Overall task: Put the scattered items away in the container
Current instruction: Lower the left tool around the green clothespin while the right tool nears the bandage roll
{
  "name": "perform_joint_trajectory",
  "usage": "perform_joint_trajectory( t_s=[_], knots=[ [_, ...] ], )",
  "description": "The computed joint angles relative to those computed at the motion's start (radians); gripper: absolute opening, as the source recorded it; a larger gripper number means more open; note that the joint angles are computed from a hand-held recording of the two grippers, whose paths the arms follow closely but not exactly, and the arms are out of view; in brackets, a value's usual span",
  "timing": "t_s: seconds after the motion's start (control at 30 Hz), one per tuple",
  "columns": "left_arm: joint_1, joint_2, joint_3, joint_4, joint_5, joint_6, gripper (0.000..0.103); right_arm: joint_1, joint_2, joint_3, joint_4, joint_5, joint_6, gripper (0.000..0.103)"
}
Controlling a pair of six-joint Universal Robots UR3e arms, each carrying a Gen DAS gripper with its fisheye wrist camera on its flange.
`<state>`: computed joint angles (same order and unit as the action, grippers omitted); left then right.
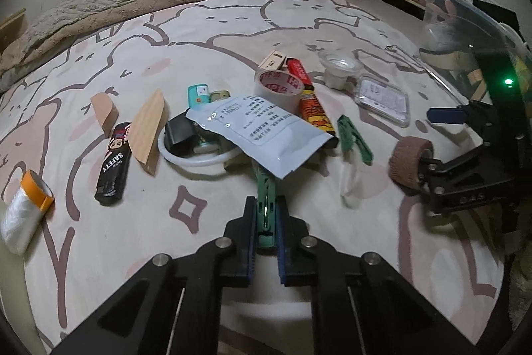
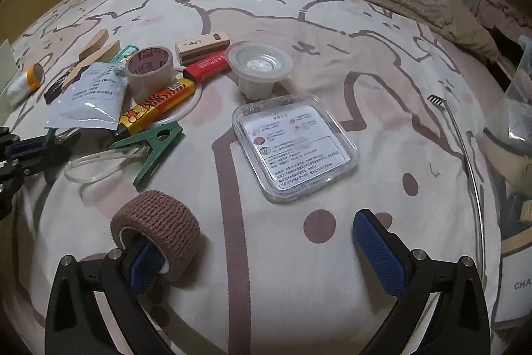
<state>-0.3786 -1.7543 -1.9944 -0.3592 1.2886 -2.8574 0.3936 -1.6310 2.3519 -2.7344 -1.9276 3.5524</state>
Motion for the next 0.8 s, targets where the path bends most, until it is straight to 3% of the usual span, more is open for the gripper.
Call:
perform_joint_trajectory(
  t_s=[0.4,0.8],
  knots=[
    [0.019,0.204,-0.117,-0.117,-0.028,0.007,0.010,-0.007,-0.085,0.051,-0.047,0.154,-0.051,0.103],
    [0.068,0.438,-0.281,-0.205,-0.089,0.010,0.010,0.122,-0.078,0.004,-0.025,0.187,-0.063,0.103]
  ],
)
